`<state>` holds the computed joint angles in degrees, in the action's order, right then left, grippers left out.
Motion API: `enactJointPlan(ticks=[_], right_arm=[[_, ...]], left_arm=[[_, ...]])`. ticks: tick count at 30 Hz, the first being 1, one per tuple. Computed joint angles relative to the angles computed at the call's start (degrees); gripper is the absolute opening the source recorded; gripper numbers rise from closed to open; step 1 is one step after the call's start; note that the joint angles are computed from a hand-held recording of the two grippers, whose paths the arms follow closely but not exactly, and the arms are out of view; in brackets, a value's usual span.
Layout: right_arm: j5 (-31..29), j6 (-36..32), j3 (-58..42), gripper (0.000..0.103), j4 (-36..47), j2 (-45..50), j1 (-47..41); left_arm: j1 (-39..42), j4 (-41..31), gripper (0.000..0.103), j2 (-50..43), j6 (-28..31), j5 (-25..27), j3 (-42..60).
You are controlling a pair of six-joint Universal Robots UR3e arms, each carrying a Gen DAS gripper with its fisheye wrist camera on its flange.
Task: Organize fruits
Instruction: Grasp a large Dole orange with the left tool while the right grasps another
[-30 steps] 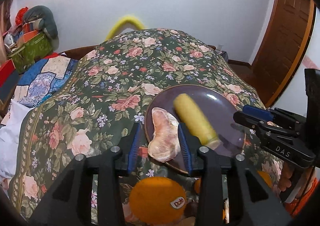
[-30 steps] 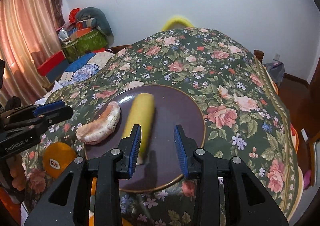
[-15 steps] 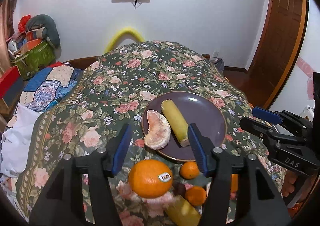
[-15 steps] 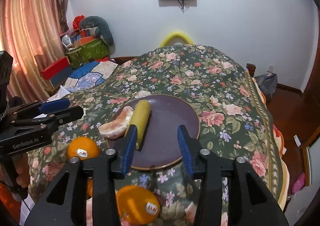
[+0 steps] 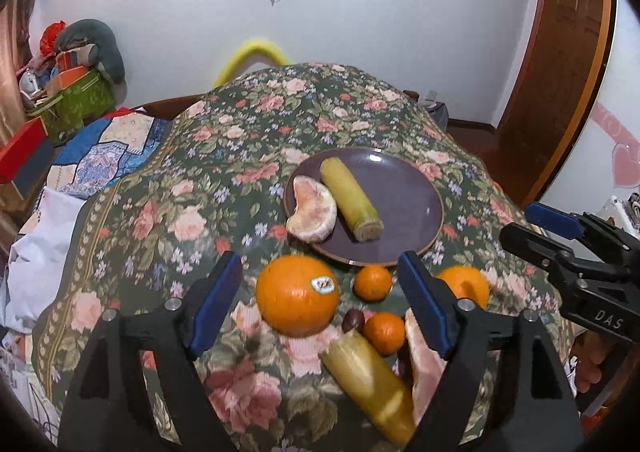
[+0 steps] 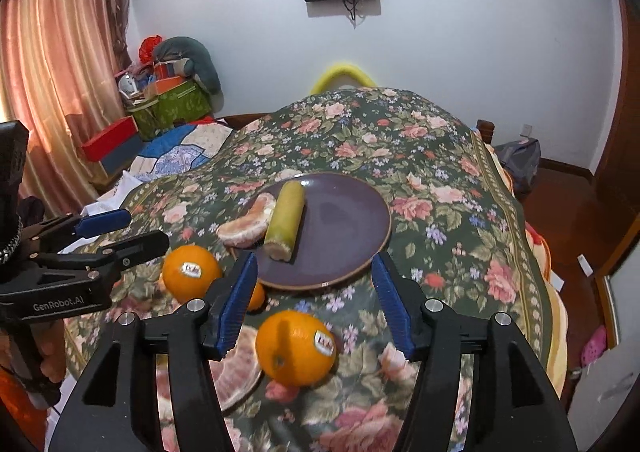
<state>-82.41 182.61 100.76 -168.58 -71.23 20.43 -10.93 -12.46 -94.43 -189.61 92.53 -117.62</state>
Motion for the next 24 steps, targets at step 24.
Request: enactJointPlan(ticks=[24], right_arm=[[1.04, 3.46, 2.11, 0.060, -0.81, 7.53, 1.87]], left_arm=[[2.76, 4.74, 0.082, -9.33, -0.35, -2.17, -2.77]])
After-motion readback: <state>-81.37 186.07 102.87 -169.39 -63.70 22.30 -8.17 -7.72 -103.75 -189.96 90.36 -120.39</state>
